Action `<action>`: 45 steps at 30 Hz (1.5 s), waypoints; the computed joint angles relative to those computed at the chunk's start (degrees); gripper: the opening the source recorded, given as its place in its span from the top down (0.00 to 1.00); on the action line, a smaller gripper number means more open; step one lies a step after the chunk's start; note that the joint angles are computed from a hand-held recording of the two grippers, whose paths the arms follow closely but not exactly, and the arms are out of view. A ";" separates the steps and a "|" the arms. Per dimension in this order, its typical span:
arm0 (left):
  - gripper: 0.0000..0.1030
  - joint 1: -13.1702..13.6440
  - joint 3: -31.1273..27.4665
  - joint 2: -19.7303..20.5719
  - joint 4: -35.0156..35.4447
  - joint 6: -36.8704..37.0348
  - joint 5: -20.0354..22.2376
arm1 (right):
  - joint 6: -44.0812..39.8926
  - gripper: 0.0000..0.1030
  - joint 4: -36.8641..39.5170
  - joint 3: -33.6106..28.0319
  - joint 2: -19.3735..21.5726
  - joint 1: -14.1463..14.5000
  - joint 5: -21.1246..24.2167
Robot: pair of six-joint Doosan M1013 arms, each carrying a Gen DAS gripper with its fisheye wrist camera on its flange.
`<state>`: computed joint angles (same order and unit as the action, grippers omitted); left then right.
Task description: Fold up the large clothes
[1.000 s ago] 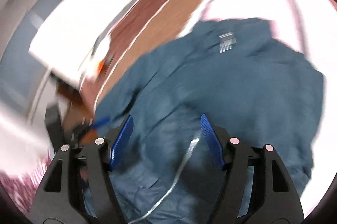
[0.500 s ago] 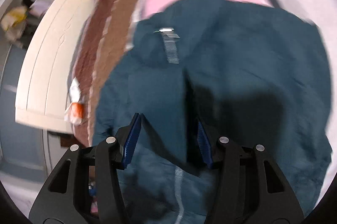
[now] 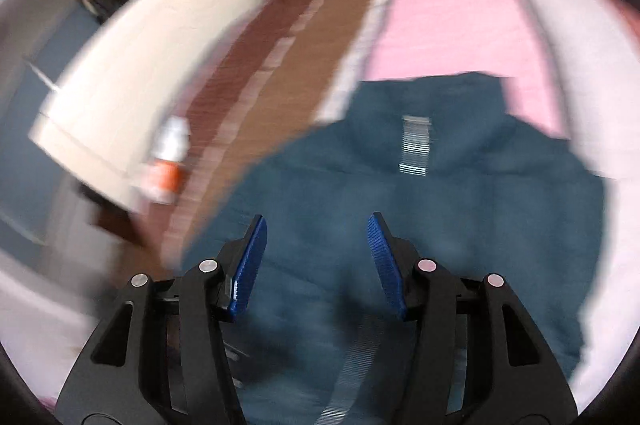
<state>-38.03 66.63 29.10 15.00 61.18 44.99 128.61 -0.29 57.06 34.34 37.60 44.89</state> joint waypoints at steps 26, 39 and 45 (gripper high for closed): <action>0.77 1.29 -11.93 9.12 -0.70 -10.55 13.56 | 34.32 0.49 -11.90 33.76 -14.16 -3.57 -17.62; 0.77 0.40 -13.72 10.83 1.46 -7.90 16.20 | 51.43 0.50 -28.67 33.62 -16.00 -1.46 -12.86; 0.62 0.45 -14.24 11.18 2.22 -8.01 17.46 | 28.87 0.50 -8.95 27.89 -10.84 -3.79 -14.28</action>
<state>-37.59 52.39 40.28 17.22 53.17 62.45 157.48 -9.24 84.95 23.50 33.81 30.61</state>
